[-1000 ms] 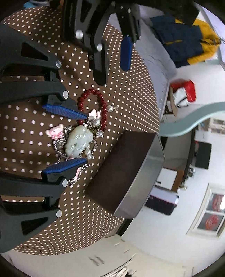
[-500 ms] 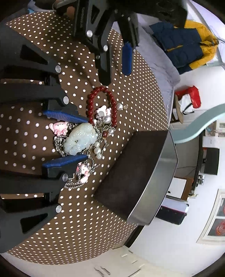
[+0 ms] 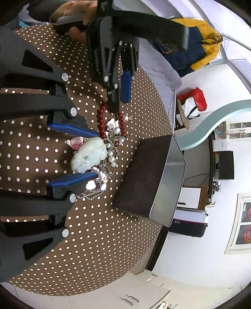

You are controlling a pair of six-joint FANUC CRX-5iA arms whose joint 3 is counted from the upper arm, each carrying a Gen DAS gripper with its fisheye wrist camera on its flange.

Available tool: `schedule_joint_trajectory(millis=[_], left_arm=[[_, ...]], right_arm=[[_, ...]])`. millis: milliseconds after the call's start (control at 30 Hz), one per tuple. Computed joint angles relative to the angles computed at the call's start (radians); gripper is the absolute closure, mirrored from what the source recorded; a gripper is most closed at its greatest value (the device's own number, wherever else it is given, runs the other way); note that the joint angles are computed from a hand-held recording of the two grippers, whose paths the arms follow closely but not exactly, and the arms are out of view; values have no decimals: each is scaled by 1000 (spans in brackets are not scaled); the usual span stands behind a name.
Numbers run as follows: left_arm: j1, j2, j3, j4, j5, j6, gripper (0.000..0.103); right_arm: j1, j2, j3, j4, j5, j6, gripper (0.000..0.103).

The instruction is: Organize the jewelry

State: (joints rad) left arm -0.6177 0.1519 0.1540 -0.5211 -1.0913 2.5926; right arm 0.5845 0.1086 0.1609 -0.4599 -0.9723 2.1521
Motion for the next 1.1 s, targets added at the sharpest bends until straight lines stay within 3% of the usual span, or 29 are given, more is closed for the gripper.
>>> schedule_joint_trajectory(millis=[133,200,267,367,600,1100], left_arm=[[-22,53,71,-30,-77,-50,71],[-21,54,72,-25,-59,-65,95],[-31,58,80,-40,-68,-65,95],[-31,10,31,-41,10,-35,95],[-54,-75,-7,-58,103,-6,95],[-89,-165,-1,-103,191,-7,95]], right_arm=[[-4,-8,-7,-10,6,-10,69],[-8,-16,-12,-16,12,-13,69],[-12,-24,-17,-20,17,-14,69],[-16,-42,-30,-29,32,-22,69],[-36,-82,-49,-63,49,-42,69],[-56,-116,-27,-132,39,-26,69]])
